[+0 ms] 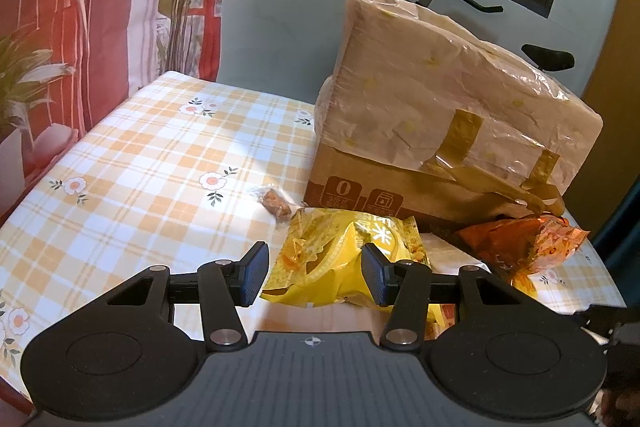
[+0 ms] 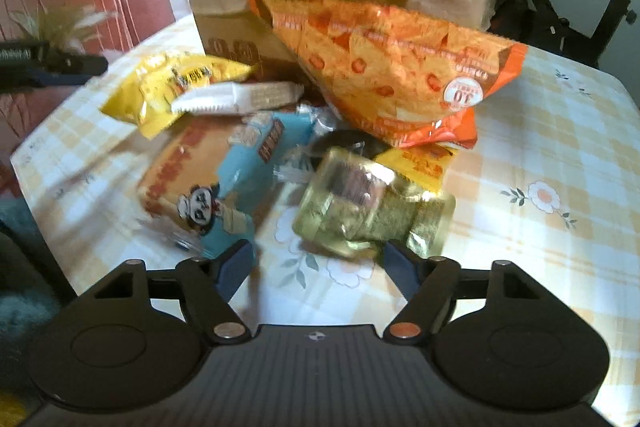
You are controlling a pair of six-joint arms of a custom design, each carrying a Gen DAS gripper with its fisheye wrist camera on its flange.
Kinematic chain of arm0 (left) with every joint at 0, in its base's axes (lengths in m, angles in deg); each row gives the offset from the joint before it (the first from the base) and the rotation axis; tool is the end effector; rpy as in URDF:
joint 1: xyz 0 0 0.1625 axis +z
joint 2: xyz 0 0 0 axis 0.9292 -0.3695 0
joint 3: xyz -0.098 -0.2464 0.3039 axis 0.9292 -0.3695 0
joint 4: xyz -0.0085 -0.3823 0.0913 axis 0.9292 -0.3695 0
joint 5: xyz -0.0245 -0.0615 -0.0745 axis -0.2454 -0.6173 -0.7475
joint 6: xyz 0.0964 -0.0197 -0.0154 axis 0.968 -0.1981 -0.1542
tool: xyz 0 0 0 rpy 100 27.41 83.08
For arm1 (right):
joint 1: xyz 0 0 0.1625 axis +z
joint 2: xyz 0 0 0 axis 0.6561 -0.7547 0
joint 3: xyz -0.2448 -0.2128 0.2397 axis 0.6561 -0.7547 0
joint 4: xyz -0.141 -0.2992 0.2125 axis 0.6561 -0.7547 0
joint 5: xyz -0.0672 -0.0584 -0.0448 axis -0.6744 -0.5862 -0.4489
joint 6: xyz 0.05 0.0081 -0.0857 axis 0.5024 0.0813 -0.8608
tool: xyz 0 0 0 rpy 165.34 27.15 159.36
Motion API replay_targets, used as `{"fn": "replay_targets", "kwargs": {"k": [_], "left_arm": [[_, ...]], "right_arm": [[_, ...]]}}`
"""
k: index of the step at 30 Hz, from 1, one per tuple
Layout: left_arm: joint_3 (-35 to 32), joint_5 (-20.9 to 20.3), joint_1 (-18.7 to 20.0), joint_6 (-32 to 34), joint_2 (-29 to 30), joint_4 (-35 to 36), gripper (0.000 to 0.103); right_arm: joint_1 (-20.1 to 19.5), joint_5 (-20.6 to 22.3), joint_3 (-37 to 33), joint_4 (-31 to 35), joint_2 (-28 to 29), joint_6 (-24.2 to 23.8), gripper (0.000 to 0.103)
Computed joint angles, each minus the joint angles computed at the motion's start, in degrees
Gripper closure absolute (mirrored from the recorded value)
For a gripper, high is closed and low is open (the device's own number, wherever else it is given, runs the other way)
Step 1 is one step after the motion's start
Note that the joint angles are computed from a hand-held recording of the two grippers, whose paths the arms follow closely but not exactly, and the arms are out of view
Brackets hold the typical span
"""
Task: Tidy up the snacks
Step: 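Grasp the yellow chip bag with the left gripper while the right grasps a small clear packet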
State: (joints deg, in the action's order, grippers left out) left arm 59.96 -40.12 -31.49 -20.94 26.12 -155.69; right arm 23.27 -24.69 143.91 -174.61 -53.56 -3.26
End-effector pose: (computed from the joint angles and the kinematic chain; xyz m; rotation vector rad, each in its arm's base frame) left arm -0.3725 -0.5193 -0.0713 0.8676 2.5029 -0.8690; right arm -0.0448 -0.3635 0.2932 0.1634 -2.2975 0.9708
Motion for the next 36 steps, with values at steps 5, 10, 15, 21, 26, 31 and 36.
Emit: {"fn": "replay_targets", "kwargs": {"k": [5,10,15,21,26,31,36], "left_arm": [[0.1,-0.1,0.2,-0.5,-0.1,0.2,0.05],[0.0,-0.1,0.2,-0.5,-0.1,0.5,0.05],[-0.1,-0.2,0.2,-0.3,0.1,0.8,0.05],[0.1,-0.2,0.2,-0.3,0.0,1.2,0.05],[0.0,-0.5,0.3,-0.6,0.0,1.8,0.05],[-0.1,-1.6,0.5,-0.8,0.0,2.9,0.05],[-2.6,-2.9,0.8,0.3,1.2,3.5,0.039]], "right_arm": [[0.9,-2.6,-1.0,-6.9,2.1,1.1,0.03],[1.5,-9.2,-2.8,-8.9,4.4,3.9,0.029],[0.7,-9.0,-2.3,-10.4,6.1,3.9,0.026],[1.1,-7.5,-1.4,-13.7,8.3,-1.1,0.04],[0.7,-5.1,-0.7,-13.5,8.4,-3.0,0.042],[1.0,-5.1,-0.8,-14.9,9.6,-2.7,0.043],[1.0,-5.1,-0.8,-14.8,9.4,-2.6,0.043]]}}
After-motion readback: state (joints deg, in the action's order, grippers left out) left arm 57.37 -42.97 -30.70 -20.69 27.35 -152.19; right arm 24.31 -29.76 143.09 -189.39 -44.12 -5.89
